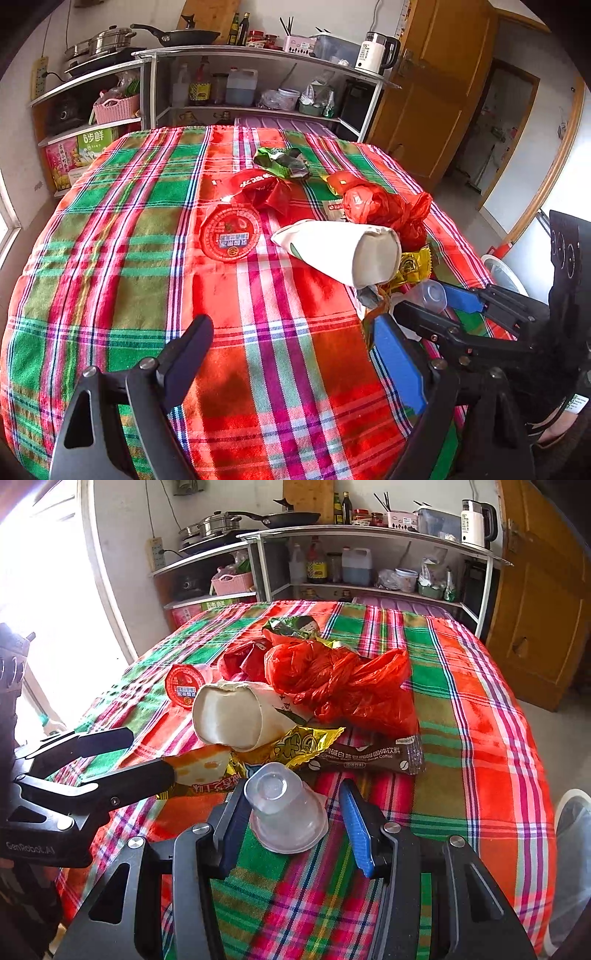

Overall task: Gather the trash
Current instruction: 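Move both tools back over the table toward the clear plastic cup, then grasp the clear plastic cup with the right tool while the left grasps a gold wrapper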

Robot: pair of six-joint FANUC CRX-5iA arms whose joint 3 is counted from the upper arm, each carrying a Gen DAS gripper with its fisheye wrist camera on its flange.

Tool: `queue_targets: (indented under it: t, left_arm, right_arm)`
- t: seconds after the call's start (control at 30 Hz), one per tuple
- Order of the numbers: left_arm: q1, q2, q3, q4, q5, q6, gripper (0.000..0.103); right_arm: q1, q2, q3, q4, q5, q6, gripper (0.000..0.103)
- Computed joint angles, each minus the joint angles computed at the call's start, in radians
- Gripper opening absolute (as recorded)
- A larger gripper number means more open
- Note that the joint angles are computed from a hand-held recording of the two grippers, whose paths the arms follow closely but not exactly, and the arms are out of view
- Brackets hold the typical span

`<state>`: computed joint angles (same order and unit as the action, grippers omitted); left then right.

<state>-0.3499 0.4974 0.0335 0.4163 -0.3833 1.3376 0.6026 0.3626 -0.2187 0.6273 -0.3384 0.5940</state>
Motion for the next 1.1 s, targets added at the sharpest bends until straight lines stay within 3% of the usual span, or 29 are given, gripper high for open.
queue_targets:
  t: [0.1,0.4,0.5,0.73,0.87,1.1]
  left_arm:
    - [-0.005,0.007,-0.002,0.056,-0.003,-0.048,0.090]
    - [-0.016,0.053,0.052,0.082,-0.053,-0.078,0.090]
    - [-0.023,0.070,0.090,0.011,-0.079,-0.026,0.090]
    - [-0.035,0.088,0.127,-0.028,-0.100,-0.015,0.090]
    - [-0.057,0.108,0.210,-0.199,-0.162,0.090,0.090]
    - [-0.076,0.130,0.278,-0.307,-0.212,0.154,0.089]
  right_arm:
    - [0.000,0.002,0.006,-0.008,-0.011,0.007,0.035]
    - [-0.019,-0.026,-0.056,0.134,-0.001,-0.143,0.035]
    - [-0.025,-0.033,-0.070,0.163,0.002,-0.179,0.035]
    - [-0.034,-0.043,-0.090,0.201,0.003,-0.227,0.035]
    - [-0.042,-0.047,-0.097,0.212,-0.001,-0.240,0.035]
    - [-0.056,-0.061,-0.120,0.246,0.009,-0.295,0.035]
